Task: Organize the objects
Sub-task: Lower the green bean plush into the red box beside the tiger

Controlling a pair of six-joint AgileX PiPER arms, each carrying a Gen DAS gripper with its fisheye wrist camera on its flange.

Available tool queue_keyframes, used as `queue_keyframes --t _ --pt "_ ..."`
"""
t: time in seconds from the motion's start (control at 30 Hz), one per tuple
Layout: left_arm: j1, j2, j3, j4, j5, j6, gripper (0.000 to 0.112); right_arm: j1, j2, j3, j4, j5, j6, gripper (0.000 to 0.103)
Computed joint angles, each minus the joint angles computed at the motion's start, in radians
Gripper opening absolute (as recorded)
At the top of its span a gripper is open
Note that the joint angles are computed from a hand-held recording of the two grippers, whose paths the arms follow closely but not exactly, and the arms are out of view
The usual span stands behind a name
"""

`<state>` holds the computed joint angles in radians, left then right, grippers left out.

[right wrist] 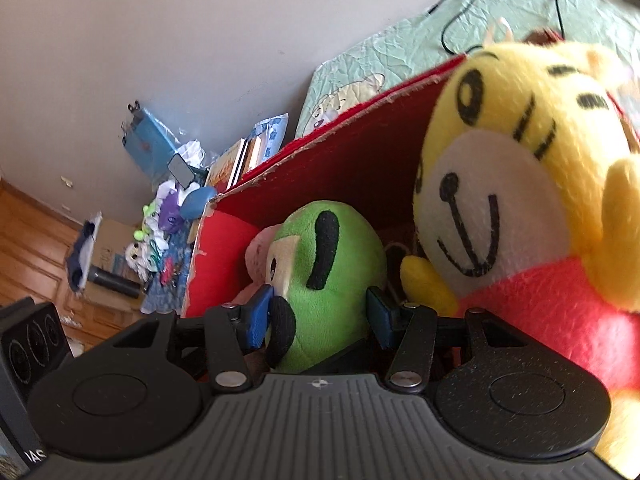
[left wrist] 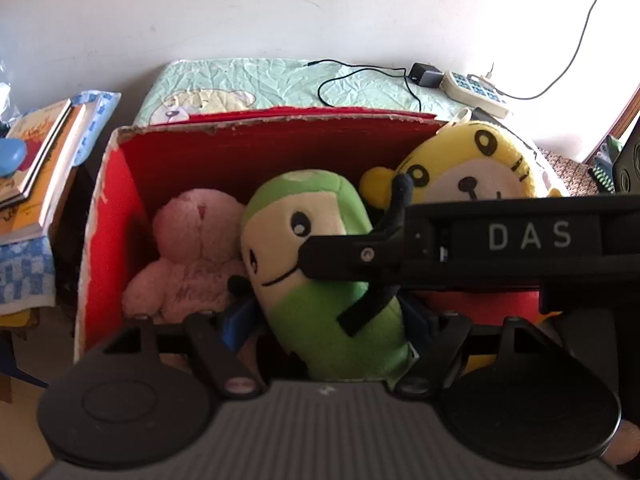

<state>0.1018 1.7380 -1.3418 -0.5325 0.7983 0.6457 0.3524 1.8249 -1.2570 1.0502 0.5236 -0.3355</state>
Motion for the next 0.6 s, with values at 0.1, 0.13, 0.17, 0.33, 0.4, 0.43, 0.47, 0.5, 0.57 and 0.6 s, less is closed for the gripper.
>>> queue_keyframes --t 0.1,0.13,0.17,0.33,0.4,0.43,0.47,0.5,0.57,0.6 --pt "-0.019 -0.008 0.006 0.058 -0.019 -0.030 0.078 -0.012 0.000 0.009 0.026 0.035 -0.017 0.054" --pt "-0.025 -0.009 0.007 0.073 -0.021 -0.036 0.079 -0.011 0.000 0.009 0.016 0.039 -0.021 0.054" --pt "-0.032 -0.011 0.011 0.090 -0.029 -0.044 0.079 -0.012 0.003 0.000 -0.001 0.046 -0.018 0.054" --pt "-0.066 -0.020 0.021 0.169 -0.060 -0.097 0.079 -0.022 -0.017 0.018 0.030 0.048 -0.054 0.056" --pt "-0.074 -0.028 0.031 0.189 -0.069 -0.109 0.080 -0.026 -0.032 0.034 0.045 0.044 -0.078 0.056" --pt "-0.075 -0.031 0.033 0.188 -0.069 -0.109 0.081 -0.025 -0.041 0.045 0.046 0.038 -0.084 0.056" --pt "-0.075 -0.032 0.035 0.186 -0.069 -0.110 0.082 -0.023 -0.049 0.053 0.045 0.030 -0.084 0.056" --pt "-0.076 -0.033 0.037 0.190 -0.071 -0.115 0.083 -0.021 -0.056 0.063 0.048 0.022 -0.092 0.056" --pt "-0.082 -0.035 0.040 0.201 -0.074 -0.126 0.085 -0.013 -0.071 0.077 0.038 0.004 -0.098 0.056" --pt "-0.087 -0.035 0.043 0.208 -0.079 -0.133 0.086 -0.007 -0.077 0.082 0.035 -0.008 -0.101 0.056"
